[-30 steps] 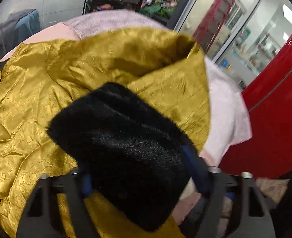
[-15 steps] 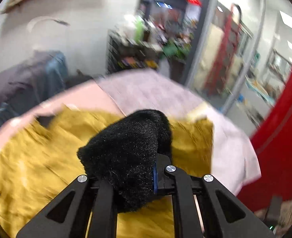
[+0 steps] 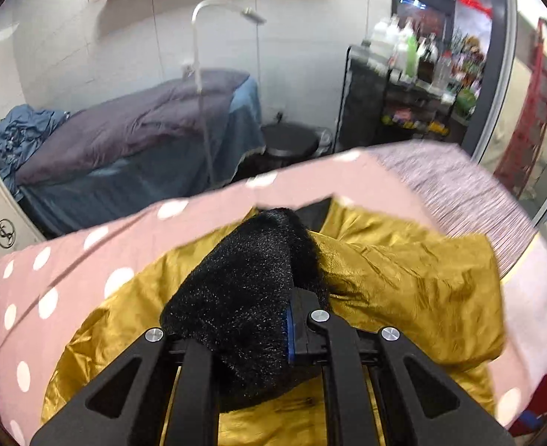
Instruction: Fold large clothes
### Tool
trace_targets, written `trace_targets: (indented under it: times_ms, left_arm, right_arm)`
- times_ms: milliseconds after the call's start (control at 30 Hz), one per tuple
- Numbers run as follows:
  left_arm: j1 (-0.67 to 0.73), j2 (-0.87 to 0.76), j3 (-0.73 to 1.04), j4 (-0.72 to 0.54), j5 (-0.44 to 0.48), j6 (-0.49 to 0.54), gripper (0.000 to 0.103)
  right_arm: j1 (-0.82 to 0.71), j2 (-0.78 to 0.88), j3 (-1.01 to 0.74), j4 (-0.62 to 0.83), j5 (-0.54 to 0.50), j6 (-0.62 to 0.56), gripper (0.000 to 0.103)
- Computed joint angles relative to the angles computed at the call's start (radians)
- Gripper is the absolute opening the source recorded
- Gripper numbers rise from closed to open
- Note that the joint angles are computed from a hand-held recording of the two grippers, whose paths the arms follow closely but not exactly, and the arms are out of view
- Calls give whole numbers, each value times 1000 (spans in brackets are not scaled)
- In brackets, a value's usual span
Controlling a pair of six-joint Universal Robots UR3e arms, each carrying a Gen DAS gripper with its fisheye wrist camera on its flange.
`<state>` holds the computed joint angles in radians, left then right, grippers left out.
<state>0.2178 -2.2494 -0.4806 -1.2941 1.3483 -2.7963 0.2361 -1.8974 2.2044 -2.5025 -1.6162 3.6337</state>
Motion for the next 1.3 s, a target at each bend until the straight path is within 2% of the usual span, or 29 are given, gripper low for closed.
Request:
trace_targets:
  times_ms: [167, 267, 300, 333, 367, 400, 433, 467, 567, 700, 833, 1033, 1167, 1300]
  left_arm:
    - [11, -94, -47, 102, 96, 1, 10]
    - [10, -146, -67, 162, 127, 24, 15]
    - [6, -145, -87, 185, 141, 38, 28]
    - [-1, -147, -116, 228, 165, 67, 46]
    - [-7, -126, -187, 301, 184, 90, 57]
    - [-9, -91, -275, 387, 197, 115, 84]
    - [-8, -66, -335, 444, 200, 127, 96]
    - [-1, -39, -392, 489, 192, 132, 97]
    - [38, 18, -423, 423, 147, 97, 97]
    - [130, 144, -572, 439, 65, 11, 96]
    - [227, 317, -790, 491, -13, 25, 96]
    - [369, 574, -1100, 490, -109, 124, 97]
    - [425, 685, -1253, 490, -109, 181, 97]
    - [461, 748, -1362, 502, -103, 203, 96]
  right_arm:
    - [8, 21, -32, 10, -9, 2, 84]
    - [16, 39, -62, 21, -13, -5, 84]
    - [21, 47, -71, 21, -14, -6, 84]
    - [27, 58, -82, 21, -14, -6, 84]
    - [34, 68, -94, 22, -14, -7, 84]
    - [42, 79, -106, 23, -18, -8, 84]
    - [58, 96, -121, 20, -28, -7, 84]
    - [70, 106, -133, 22, -34, -9, 84]
    - [106, 163, -192, 25, -49, -42, 84]
    - [151, 273, -325, 18, -81, -119, 84]
    - [142, 414, -508, 20, -43, -198, 84]
    - [145, 709, -929, 116, -23, -265, 84]
    - [146, 913, -1222, 237, -22, -247, 84]
    - [169, 1138, -1553, 463, -124, -222, 84]
